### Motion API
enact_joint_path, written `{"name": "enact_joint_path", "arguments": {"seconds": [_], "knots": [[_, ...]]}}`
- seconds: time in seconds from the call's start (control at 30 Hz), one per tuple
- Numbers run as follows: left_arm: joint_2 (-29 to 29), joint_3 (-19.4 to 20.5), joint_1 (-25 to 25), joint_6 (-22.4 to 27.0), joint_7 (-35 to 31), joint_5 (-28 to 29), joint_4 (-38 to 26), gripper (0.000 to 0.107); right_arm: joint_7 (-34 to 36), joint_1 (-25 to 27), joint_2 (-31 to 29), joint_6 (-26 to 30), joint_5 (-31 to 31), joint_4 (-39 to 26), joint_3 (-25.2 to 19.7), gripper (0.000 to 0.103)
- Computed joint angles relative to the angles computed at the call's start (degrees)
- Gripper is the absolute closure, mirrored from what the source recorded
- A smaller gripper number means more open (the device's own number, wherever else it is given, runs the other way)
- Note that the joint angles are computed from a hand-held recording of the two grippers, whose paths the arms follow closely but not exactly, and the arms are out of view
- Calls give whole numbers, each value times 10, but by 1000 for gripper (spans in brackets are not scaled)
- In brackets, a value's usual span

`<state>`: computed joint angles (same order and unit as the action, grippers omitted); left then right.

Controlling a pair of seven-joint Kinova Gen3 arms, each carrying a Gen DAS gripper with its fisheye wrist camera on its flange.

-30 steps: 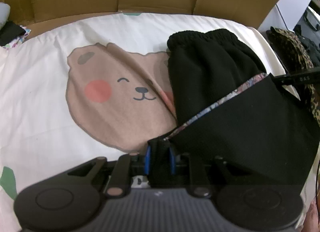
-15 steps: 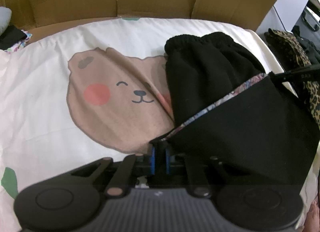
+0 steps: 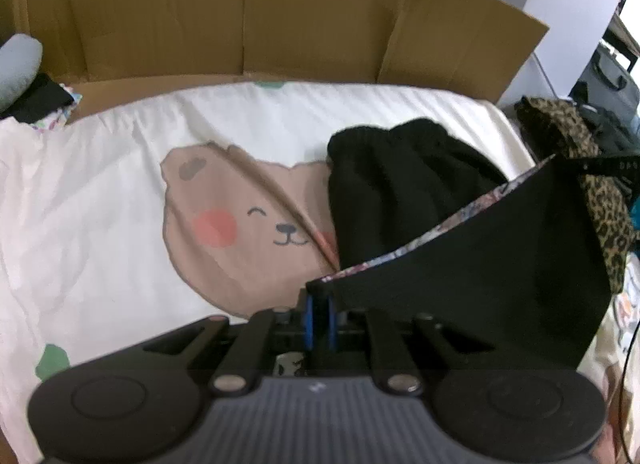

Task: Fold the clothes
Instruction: 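Lift the gripped shorts edge with both grippers and fold it over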

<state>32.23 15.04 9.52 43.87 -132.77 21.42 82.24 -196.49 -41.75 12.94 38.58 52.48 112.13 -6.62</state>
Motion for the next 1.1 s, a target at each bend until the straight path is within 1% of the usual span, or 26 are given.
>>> {"name": "enact_joint_path", "arguments": {"seconds": [0.23,0.3,0.37,0.5,0.67,0.83,0.97,1.1], "knots": [[-21,5,-3,-6,-9,11,0,100,-4,-12,-11,42,11,-14,-10,94],[-25,12,-11,-9,-20,23,-5,100,-8,-10,-13,48,15,-16,-11,94],[-27,15,-15,-10,-27,33,-12,100,-12,-8,-15,54,18,-18,-13,94],[-20,9,-6,-16,-20,34,-38,100,-13,-1,-17,65,26,-24,-15,94],[-1,3,13,-19,-7,16,-71,100,-3,7,-12,76,31,-37,-14,94],[23,-6,30,-11,15,-9,-100,100,17,17,4,78,20,-51,-7,94],[44,-10,39,-6,31,-26,-118,100,41,25,19,69,10,-61,3,94],[58,-13,47,-10,43,-41,-129,100,65,38,32,46,-5,-68,18,94]]}}
